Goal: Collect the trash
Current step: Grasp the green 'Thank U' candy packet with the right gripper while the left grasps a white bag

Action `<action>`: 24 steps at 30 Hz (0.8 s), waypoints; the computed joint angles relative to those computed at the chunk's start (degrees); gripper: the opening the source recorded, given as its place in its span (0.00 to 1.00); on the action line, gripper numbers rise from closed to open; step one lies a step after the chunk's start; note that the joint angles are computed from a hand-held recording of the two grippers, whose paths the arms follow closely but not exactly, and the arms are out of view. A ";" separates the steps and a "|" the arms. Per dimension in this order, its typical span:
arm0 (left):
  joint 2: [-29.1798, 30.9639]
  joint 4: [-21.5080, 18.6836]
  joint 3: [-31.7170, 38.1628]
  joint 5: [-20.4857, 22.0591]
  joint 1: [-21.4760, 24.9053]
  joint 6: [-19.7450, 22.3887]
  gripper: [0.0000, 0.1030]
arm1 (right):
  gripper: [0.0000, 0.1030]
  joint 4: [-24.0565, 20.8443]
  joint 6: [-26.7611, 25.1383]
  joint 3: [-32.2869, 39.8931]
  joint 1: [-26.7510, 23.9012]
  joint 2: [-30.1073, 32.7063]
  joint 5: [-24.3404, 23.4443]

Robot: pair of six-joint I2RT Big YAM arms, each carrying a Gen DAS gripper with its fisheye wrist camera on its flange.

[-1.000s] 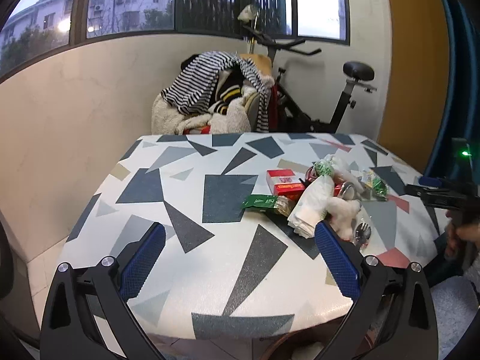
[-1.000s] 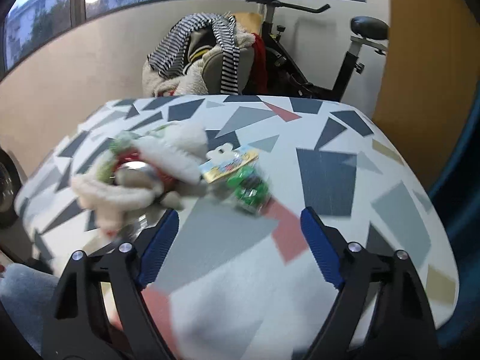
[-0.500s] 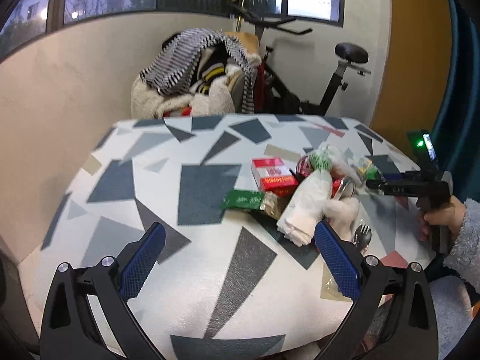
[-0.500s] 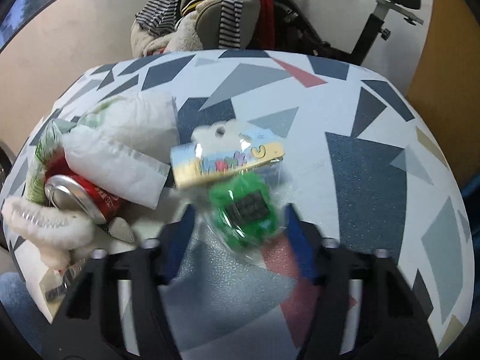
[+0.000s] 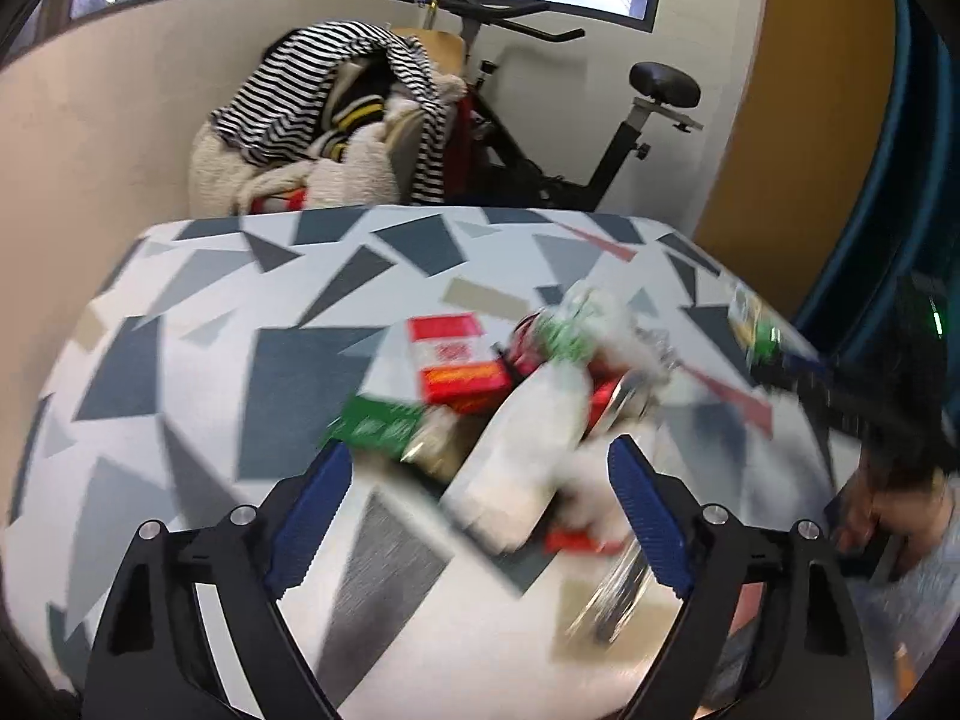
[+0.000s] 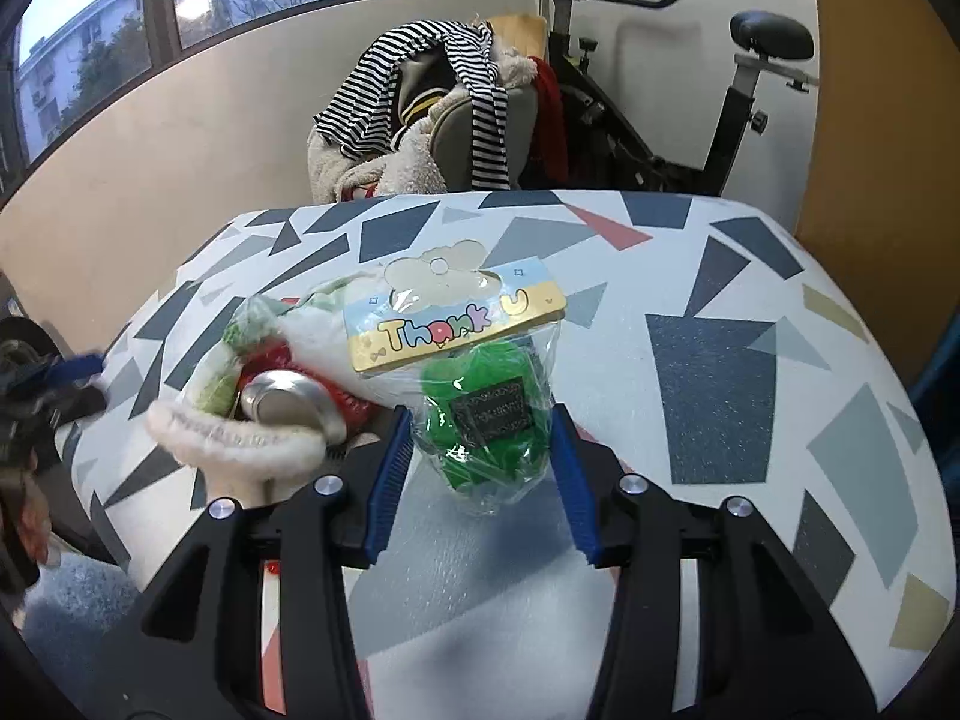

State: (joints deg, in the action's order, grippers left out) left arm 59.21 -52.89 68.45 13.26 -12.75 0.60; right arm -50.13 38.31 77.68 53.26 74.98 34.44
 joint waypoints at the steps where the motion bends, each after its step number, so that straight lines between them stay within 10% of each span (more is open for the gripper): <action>1: 1.47 0.06 1.03 1.23 -0.24 -0.86 0.82 | 0.46 -0.17 0.38 0.03 0.30 -0.04 0.44; 11: 15.03 -4.32 10.34 0.25 -5.50 -4.16 0.59 | 0.46 -1.99 5.15 -2.11 1.88 -2.63 2.56; 13: 15.65 -4.04 10.36 0.02 -6.08 -3.86 0.33 | 0.46 -2.14 6.03 -2.79 2.21 -3.46 3.04; 24: 9.14 0.11 12.93 2.02 -3.35 -3.95 0.24 | 0.46 -3.41 7.80 -2.57 4.98 -5.86 7.23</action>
State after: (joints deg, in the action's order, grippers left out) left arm 68.35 -52.78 81.38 15.27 -16.10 -3.35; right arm -53.54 46.11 75.11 58.23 69.11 41.66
